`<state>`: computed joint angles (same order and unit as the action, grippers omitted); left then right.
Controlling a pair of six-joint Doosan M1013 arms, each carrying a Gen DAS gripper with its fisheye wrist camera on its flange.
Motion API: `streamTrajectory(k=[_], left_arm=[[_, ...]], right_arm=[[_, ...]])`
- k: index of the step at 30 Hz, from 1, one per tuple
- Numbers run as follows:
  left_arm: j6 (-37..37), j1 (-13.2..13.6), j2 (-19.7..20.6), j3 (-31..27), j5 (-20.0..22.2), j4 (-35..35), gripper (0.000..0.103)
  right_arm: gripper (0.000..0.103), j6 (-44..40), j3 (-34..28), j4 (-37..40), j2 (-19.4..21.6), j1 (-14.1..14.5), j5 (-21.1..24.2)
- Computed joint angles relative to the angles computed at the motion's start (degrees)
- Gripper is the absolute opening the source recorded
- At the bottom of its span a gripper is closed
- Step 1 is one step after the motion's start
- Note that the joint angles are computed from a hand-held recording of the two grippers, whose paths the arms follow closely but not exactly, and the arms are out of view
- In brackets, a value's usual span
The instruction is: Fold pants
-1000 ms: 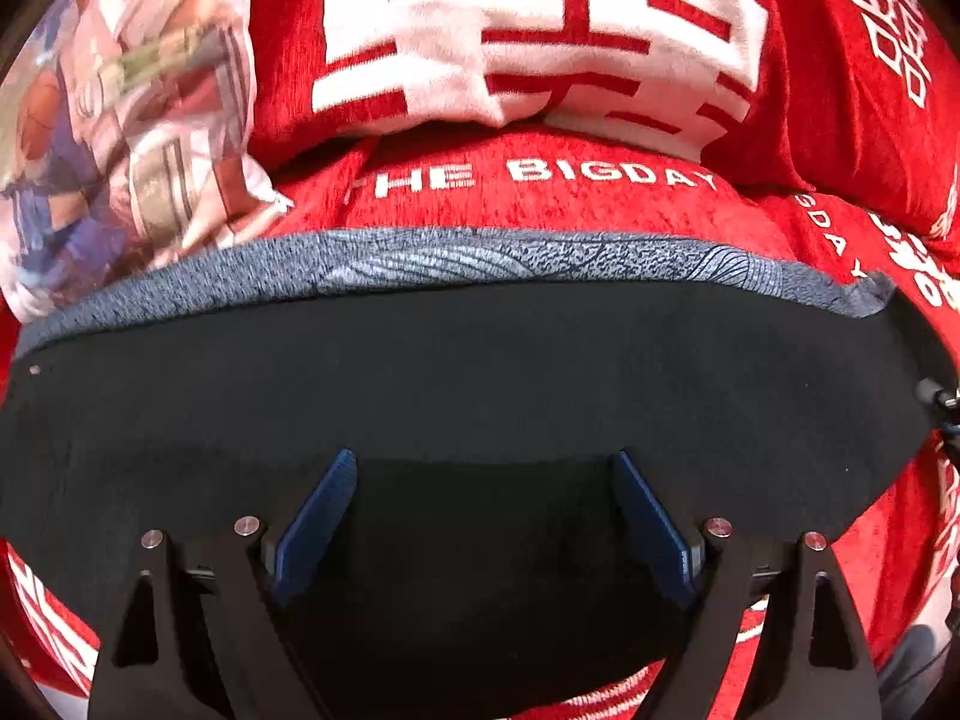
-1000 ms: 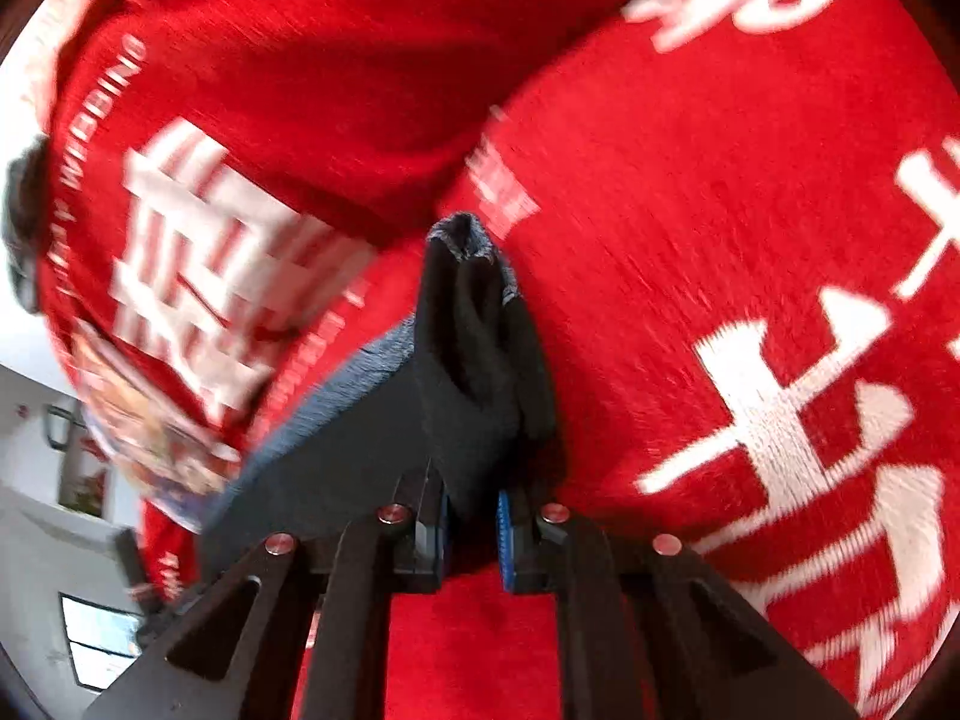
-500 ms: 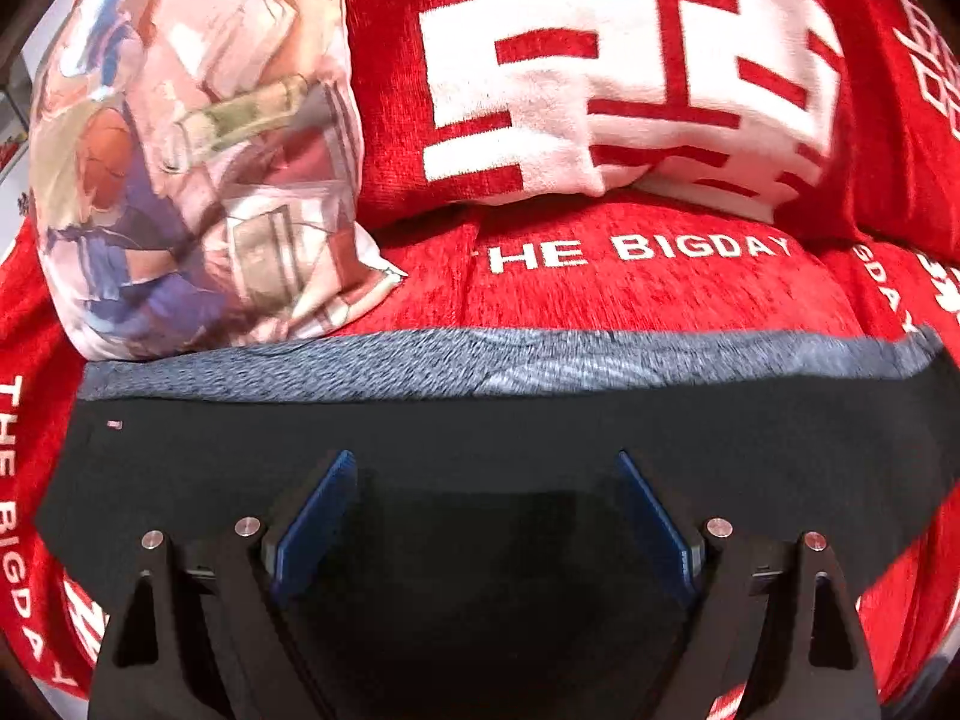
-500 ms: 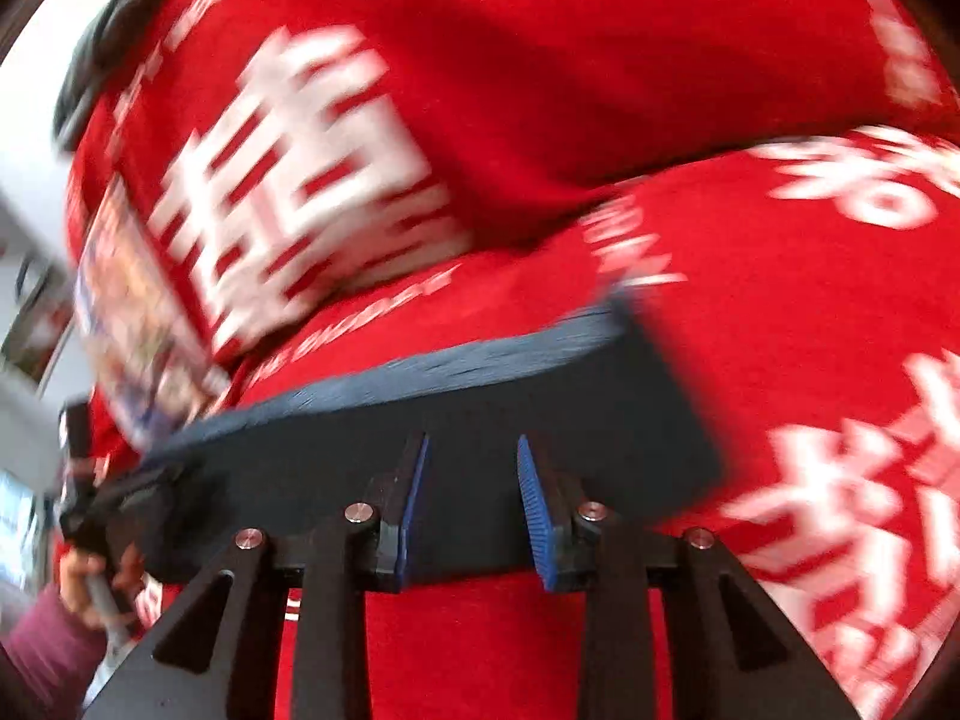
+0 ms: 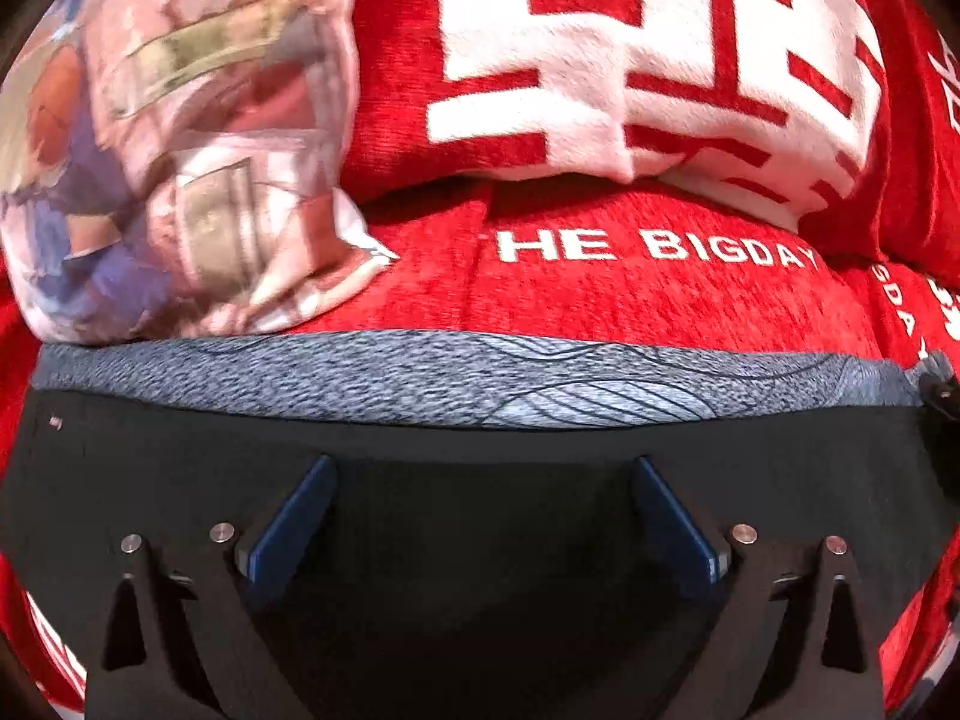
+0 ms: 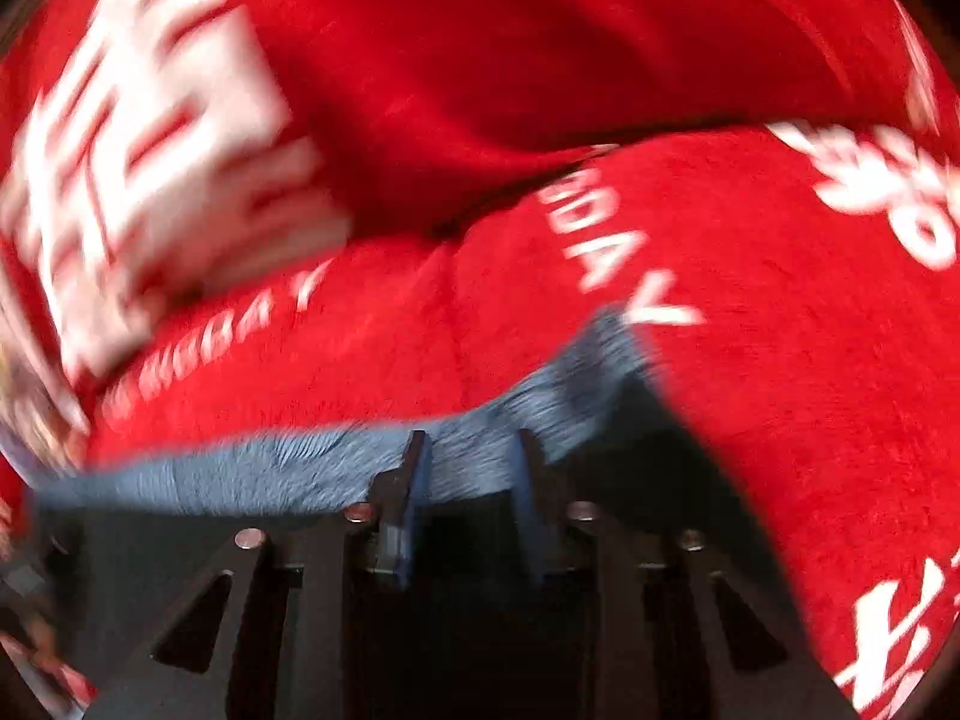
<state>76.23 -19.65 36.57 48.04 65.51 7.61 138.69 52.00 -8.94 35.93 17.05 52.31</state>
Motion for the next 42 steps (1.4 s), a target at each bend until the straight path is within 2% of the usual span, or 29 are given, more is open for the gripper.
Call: streamTrajectory(k=[1,3,4,6,8,10,12,14,19,22,24,26,28,33,35,40,42], left_arm=[[-0.81,0.10,-0.26,0.30,0.07,0.30,0.099],[-2.13,0.69,-1.47,1.74,-0.38,0.06,0.099],[-2.52,1.05,-2.23,2.66,-0.86,-0.25,0.099],[-3.29,1.93,-4.21,5.10,-2.20,-0.23,0.099],[-4.12,2.72,-5.93,7.29,-3.26,0.59,0.099],[-5.29,3.71,-7.66,9.61,-4.10,1.76,0.099],[-6.37,4.74,-9.17,11.60,-4.78,3.49,0.099],[-7.29,5.55,-10.22,13.04,-5.39,5.54,0.099],[-11.13,8.50,-11.86,15.57,-7.85,12.01,0.099],[-14.03,9.72,-11.01,15.85,-6.24,17.97,0.099],[-12.18,11.23,-9.34,14.98,-3.32,15.93,0.100],[-12.58,12.55,-10.52,17.57,-8.10,12.69,0.103],[-11.02,12.82,-11.00,18.61,-9.92,12.11,0.103],[-10.43,13.37,-11.80,20.42,-13.14,11.75,0.103],[-10.24,13.53,-12.05,20.93,-14.18,11.35,0.103],[-10.70,13.46,-12.24,21.41,-15.34,11.58,0.103],[-10.94,13.42,-12.30,21.55,-15.60,11.64,0.103]], right_arm=[[0.021,1.49,1.16,0.71,-1.02,-0.33,-0.92],[0.033,1.61,1.31,1.25,-1.74,-0.14,-0.22],[0.036,-0.18,2.52,3.83,-2.65,-0.08,-2.05],[0.048,-4.52,4.91,10.40,-4.20,0.16,-5.97],[0.049,-9.74,6.50,17.64,-5.20,0.80,-8.28],[0.049,-16.63,6.00,26.20,-4.79,1.73,-8.58],[0.049,-23.26,4.98,34.41,-4.11,2.45,-7.93],[0.049,-31.71,3.06,45.40,-2.35,3.44,-5.31],[0.049,-38.17,-5.39,60.02,4.56,6.57,2.71],[0.049,-36.75,-12.05,62.43,9.28,8.45,6.55],[0.049,-35.48,-15.23,63.77,11.66,9.50,8.26],[0.049,-33.29,-19.24,64.39,14.35,10.29,10.21],[0.049,-30.67,-23.60,63.15,16.92,11.02,12.18],[0.049,-28.58,-26.86,60.93,18.44,11.86,10.88],[0.049,-27.74,-26.27,59.78,18.01,11.98,9.66],[0.049,-28.81,-19.84,61.22,14.57,11.51,5.27],[0.049,-26.58,-22.11,59.39,15.74,11.50,5.94]])
